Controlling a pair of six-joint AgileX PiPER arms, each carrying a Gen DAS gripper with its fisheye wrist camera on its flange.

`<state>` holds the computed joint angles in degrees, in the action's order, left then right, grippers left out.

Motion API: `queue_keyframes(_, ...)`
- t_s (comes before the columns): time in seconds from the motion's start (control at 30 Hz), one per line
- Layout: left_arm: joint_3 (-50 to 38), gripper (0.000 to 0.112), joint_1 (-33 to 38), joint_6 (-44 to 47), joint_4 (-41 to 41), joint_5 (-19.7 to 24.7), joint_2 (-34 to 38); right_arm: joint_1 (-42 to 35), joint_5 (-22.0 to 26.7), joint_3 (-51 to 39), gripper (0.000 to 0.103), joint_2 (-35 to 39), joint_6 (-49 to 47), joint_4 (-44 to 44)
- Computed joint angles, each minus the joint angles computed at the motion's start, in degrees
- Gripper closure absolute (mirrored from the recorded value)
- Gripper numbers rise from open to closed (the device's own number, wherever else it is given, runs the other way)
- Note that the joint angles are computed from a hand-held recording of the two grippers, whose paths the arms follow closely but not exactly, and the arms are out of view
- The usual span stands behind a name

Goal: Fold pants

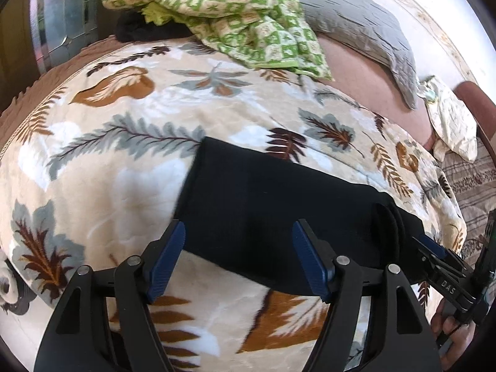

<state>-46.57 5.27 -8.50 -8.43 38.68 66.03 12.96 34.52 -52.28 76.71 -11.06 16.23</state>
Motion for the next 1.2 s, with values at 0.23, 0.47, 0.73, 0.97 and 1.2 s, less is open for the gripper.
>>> queue_keyframes(0.23,1.02,0.033,7.59,5.41,-5.87,2.2,-0.98,1.95,2.56,-3.93,0.038,3.71,-12.57,13.28)
queue_keyframes(0.47,1.98,0.031,10.97,6.73,-9.76,2.91,1.63,10.06,3.29,-14.25,0.034,13.35,-10.91,11.65)
queue_keyframes(0.73,3.37,0.029,12.88,9.6,-13.93,1.52,3.16,14.85,7.04,-27.17,0.028,23.49,-14.24,13.46)
queue_keyframes(0.97,4.45,0.018,12.03,13.21,-17.35,-0.65,4.18,18.12,14.02,-41.65,0.025,34.0,-16.56,14.87)
queue_keyframes(1.2,6.66,0.009,10.89,15.78,-20.75,-5.56,4.31,19.66,19.85,-52.78,0.025,43.18,-15.23,15.08)
